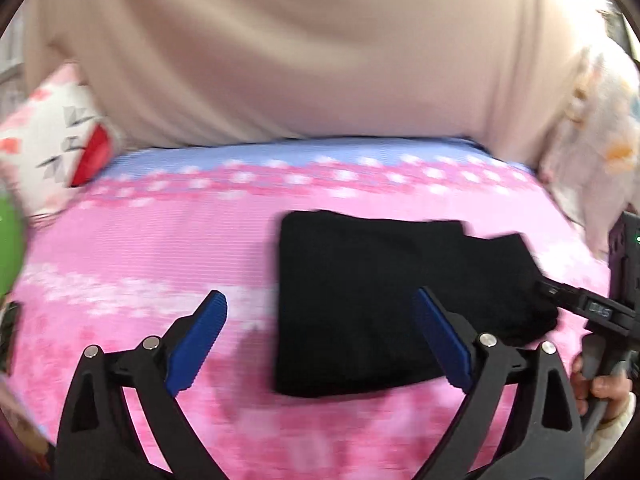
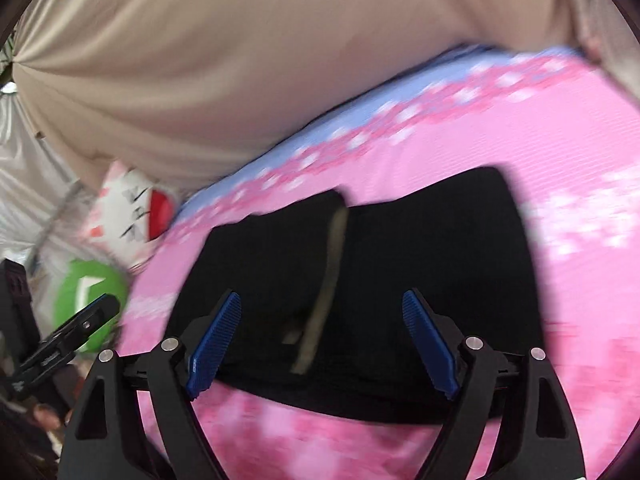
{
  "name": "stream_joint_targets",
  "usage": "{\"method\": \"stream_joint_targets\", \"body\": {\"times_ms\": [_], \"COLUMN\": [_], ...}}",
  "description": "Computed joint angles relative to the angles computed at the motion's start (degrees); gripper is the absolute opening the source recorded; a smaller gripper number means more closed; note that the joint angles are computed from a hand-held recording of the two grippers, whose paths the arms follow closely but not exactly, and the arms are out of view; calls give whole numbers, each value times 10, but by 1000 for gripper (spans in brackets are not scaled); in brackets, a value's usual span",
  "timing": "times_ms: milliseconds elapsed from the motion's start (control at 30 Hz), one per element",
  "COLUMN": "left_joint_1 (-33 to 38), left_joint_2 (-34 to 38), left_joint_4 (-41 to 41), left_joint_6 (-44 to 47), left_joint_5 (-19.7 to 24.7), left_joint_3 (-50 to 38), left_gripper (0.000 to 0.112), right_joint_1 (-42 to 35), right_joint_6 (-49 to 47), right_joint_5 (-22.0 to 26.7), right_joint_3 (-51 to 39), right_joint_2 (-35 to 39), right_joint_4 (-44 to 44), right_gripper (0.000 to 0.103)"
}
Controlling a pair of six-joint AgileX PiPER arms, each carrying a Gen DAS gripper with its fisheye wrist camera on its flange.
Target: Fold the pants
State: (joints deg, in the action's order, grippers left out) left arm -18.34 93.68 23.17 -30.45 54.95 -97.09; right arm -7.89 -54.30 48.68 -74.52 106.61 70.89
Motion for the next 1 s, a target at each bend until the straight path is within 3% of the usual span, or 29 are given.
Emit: {"method": "stream_joint_targets", "body": {"times_ms": [133,233,300,333,367,433,567,733,867,900,1000], "left_joint_1": [45,79,90,95,97,98,101,83,68,63,49], "left_joint_2": [-19,-25,-29,-26,-25,-18,-21,-17,22,34,57], "left_joint_4": [6,-20,-25,-28,-32,-33,-49,-32,-58,-67,-78], "left_joint_6": [-9,8,10,13,16,15,23,1,13,18,25], "left_joint_5": [-3,-15,-23,-25,-26,-24,-24,-30,-21,-17,-9], "left_joint_3": [44,70,88,92,96,96,88,76,51,40,15], "left_gripper": [92,92,92,92,92,92,92,97,97,97,97], "right_joint_1": [38,56,71,84,95,109,93,11,-24,-25,-45], "right_joint_6": [86,86,97,118,130,143,102,61,138,132,62], "right_joint_5": [18,5,18,7,-3,-13,-14,-57,-92,-110,-91], "right_joint_3": [-58,-49,-62,-72,-79,-89,-95,-45,-23,-13,7], "right_joint_2": [58,55,61,66,67,62,-13,-123,-45,-14,-7], "right_joint_4": [-42,-26,-34,-55,-72,-83,-77,-124,-229,-228,-137], "right_gripper": [82,77,51,45,25,17,15,15,17,18,20]}}
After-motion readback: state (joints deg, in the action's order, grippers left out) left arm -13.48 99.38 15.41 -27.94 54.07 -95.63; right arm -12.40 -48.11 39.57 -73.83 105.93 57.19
